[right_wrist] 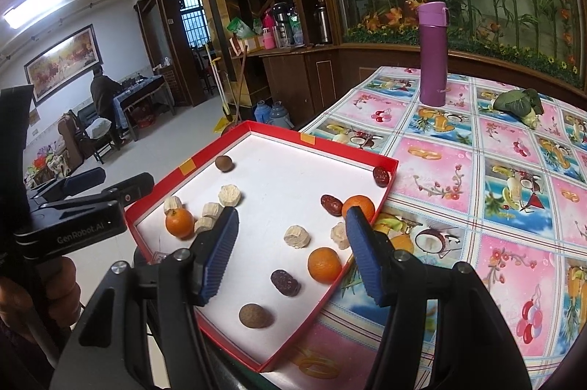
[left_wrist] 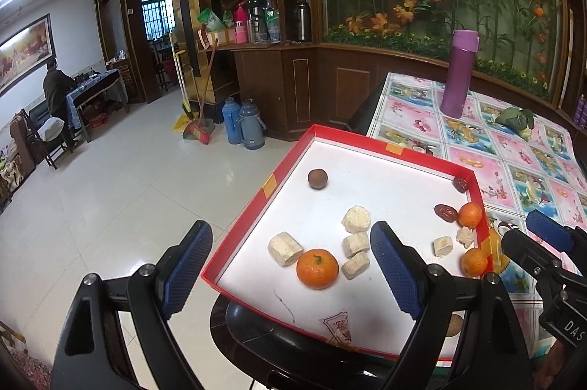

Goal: Organize fruits

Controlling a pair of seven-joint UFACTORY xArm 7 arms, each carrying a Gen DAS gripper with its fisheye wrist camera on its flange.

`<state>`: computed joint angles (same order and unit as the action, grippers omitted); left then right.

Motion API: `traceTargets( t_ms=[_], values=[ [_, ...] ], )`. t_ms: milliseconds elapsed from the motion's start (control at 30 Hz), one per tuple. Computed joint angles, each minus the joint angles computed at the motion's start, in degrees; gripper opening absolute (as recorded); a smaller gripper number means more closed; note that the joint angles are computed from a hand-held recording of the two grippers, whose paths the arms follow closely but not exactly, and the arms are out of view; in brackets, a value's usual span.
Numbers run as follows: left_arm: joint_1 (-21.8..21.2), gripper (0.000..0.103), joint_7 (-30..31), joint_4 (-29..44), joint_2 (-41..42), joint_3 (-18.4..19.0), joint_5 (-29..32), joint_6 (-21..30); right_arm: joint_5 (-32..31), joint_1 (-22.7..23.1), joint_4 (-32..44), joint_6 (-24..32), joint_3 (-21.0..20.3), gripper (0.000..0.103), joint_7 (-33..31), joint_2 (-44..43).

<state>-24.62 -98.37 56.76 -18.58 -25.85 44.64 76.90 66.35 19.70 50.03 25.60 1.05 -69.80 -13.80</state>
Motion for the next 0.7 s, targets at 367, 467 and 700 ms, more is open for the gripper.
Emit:
traceTargets(
  t_ms=[367,467,700],
  values=[
    [-0.3,0.088,0.4,0.0,0.5,0.4,-0.8,0.1,-1.3,0.5,-0.1,0.0,0.6,0.062,0.4,0.5],
    [-0.4,0.088,0.5,0.0,0.7,0.5,-1.0,-0.2,-1.3,0.8,-0.4,-0.3,0.8,0.062,0.1,0.3],
    [-0.6,0.088,0.9,0.4,1.3,0.7,-0.9,-0.6,-2.2,1.1,-0.5,-0.4,1.0,0.062,0.5,0.7]
  ],
)
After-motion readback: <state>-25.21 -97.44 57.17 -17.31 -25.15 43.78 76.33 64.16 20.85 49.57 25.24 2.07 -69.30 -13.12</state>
